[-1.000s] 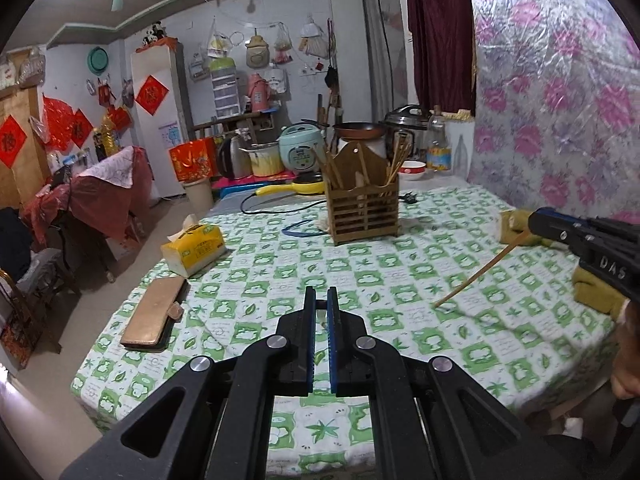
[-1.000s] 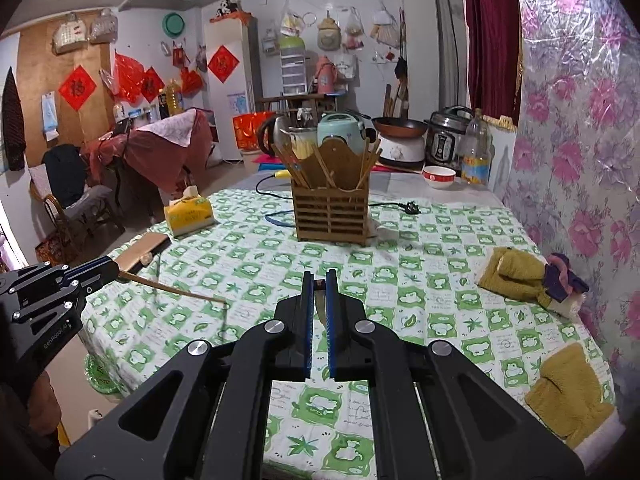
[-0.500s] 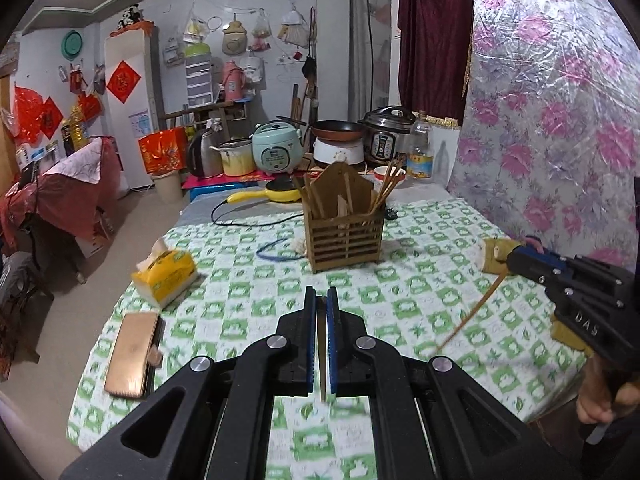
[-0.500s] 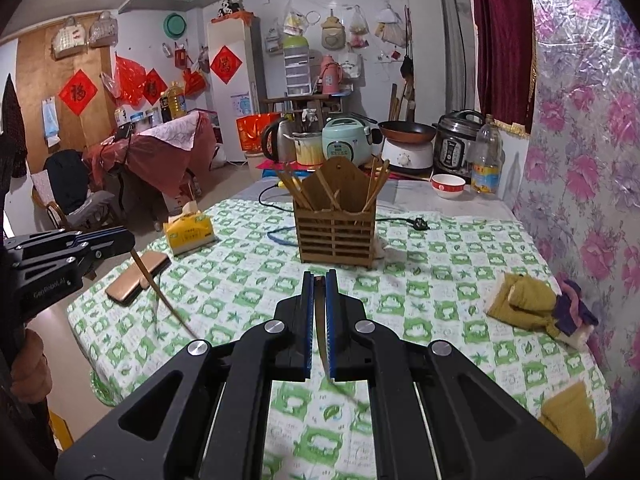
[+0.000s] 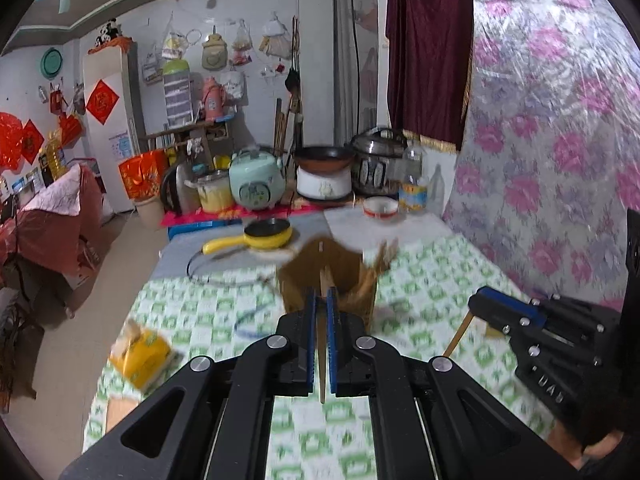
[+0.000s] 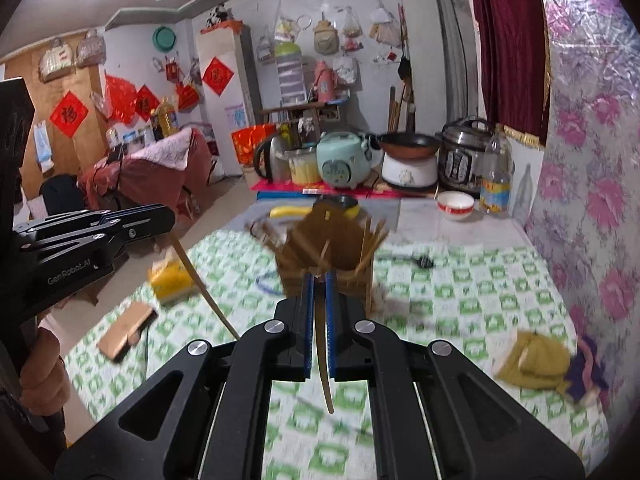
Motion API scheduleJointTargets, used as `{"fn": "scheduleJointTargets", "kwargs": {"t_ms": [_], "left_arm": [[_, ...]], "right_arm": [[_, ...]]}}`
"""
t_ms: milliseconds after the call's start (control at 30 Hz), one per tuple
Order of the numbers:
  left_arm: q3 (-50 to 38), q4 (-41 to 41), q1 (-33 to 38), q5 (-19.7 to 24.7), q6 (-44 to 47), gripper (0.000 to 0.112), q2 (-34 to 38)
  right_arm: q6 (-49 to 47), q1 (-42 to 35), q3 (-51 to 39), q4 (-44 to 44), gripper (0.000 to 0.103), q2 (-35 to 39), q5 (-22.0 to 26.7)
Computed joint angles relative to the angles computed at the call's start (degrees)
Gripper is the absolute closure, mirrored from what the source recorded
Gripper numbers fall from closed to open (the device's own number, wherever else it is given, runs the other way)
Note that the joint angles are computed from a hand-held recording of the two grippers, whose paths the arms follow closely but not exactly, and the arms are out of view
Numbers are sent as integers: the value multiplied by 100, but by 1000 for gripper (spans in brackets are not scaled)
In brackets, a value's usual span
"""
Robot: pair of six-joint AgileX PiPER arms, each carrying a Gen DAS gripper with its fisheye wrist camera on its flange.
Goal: Organize utensils
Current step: 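Lift both chopsticks and carry them over the wooden holder, then drop both chopsticks into the holder and open both tools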
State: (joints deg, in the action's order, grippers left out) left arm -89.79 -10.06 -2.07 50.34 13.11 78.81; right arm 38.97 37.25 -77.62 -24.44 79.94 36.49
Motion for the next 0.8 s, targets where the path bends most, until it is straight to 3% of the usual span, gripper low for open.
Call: {"fn": "scheduleJointTargets", "kwargs": {"t_ms": [133,400,500,600,667,733,767,800], "left_arm": [[-1478,232,-168,256,-390,107,891],[-5042,491,-190,1301,-994,107,3181],[-5633,589,-148,1310,-1115,107,3762],[-5169,514,-63,950,-1039,106,3945],[-5280,319,23,1211,-923,105,4243],[-4856,347,61,1132,-866,82,4193],[-4437,357,105,887,-840,61,3999],[-3952,457,118,521,-894,53,3738]], "right_arm": [[-485,-477,-1072,417,96,599,-70],[-1243,-1181,-3241,1460,96,2110,-155],[-1115,-1226,-3614,1229,96,2547,-285],[-838,-1216,-3364,877,96,2776,-718],[-1291,-1264,-3580,1351,92,3128,-495],[-1809,-1323,-3788,1896,92,3450,-146],[-1784,-1322,-3736,1858,92,3466,-138],[-1776,-1323,-3696,1827,91,3440,-161]]}}
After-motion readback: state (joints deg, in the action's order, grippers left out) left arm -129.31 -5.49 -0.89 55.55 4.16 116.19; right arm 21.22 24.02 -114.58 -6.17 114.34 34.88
